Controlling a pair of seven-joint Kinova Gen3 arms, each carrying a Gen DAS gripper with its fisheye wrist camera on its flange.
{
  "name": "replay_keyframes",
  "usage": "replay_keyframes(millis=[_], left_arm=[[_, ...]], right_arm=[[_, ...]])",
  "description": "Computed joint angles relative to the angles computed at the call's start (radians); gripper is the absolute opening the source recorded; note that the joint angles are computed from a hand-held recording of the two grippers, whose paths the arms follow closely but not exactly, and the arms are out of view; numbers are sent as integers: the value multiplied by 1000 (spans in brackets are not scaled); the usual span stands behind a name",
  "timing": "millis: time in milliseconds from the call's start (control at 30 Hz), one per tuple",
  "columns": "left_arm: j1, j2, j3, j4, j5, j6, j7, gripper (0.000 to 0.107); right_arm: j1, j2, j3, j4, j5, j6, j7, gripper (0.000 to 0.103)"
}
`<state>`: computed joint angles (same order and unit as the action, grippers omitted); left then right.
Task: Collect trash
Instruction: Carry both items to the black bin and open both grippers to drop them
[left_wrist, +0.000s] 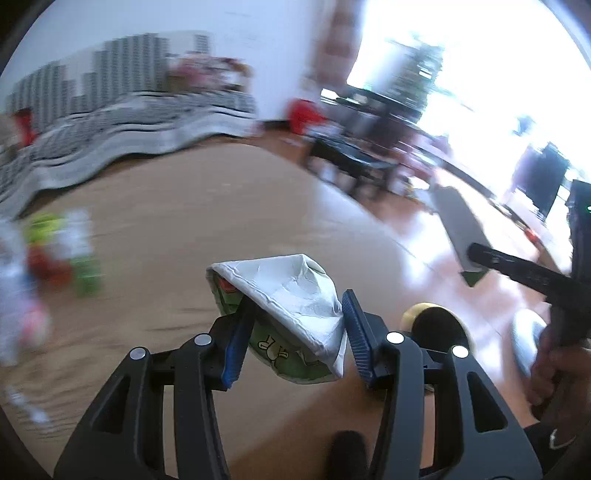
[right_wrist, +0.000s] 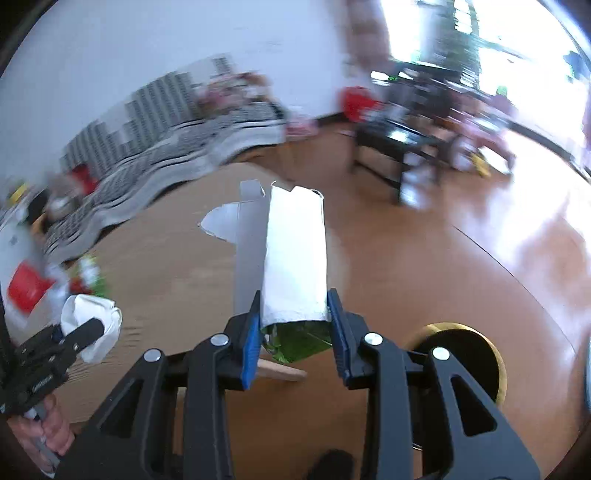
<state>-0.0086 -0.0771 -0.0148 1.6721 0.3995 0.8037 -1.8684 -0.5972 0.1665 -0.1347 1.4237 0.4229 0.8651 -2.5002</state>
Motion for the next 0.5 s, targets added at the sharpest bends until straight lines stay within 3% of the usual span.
replay_keyframes(millis=[100,200,400,500], left_arm=[[70,78,72,-16,41,-24,-5,47],[151,196,147,-57,29,-39,27,47],[243,411,219,-143,18,-20,68,48],[291,501,226,-181,-26,-29,101,48]], right_arm=[[73,-51,32,118,-48,17,-31,33],[180,-70,45,210,-158,24,19,33],[446,-6,-23,304,-402,11,165,33],[436,18,43,316,-482,11,227,33]])
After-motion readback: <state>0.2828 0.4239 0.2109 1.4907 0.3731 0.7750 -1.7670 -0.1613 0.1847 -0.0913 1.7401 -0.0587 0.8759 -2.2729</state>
